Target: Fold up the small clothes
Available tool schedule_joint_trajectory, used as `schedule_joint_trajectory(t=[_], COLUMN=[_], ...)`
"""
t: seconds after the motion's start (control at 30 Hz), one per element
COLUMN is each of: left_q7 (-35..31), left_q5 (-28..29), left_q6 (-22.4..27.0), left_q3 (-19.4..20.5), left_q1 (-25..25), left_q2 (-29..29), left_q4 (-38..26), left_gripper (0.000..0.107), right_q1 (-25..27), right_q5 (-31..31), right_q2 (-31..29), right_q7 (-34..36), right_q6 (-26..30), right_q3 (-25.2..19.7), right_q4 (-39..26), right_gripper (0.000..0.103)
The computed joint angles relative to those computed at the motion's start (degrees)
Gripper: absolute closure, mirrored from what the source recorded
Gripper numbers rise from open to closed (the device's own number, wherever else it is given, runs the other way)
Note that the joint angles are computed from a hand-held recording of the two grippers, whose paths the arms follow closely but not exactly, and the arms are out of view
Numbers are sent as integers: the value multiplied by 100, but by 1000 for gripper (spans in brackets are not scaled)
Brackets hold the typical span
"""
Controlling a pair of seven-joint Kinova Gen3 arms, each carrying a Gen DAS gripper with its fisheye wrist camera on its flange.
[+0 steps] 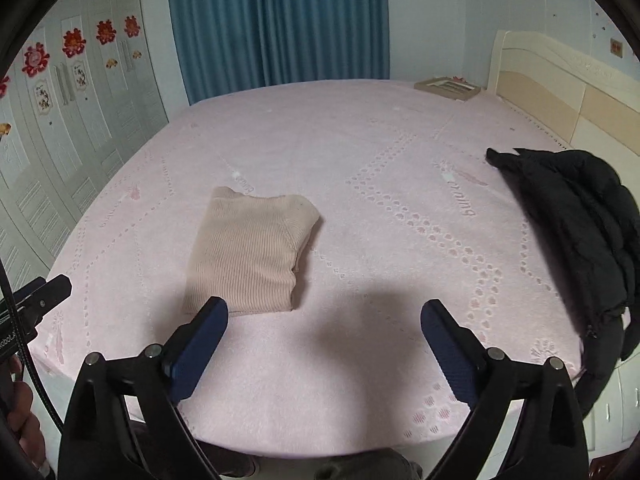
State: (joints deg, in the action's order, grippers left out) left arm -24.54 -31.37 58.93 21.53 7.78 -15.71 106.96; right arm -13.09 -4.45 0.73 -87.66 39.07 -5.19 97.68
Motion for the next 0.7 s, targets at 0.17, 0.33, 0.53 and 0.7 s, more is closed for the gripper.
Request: schedule_joint_trajectory(t=[0.17,0.33,0.53,0.7], left_q7=[126,195,300,327], left_q5=[-73,-67,-107,-117], left_q6=[251,373,489,579], left_q3=[212,303,403,396], left_q1=[0,32,47,88], left_q2=[-69,-137,-118,-104], left_q4=[-110,-130,-136,-145], left_gripper=[29,29,29,29], right_q1=[30,29,3,-3], right_q5=[-33,-9,98,70], right_q2=[-332,-514,-537,-525], right_q7=[57,20,-78,-69], right_q6=[84,103,60,93], right_q3=[28,14,-31,-7], right_q4=[120,214,270,248], right_gripper=[6,6,6,6])
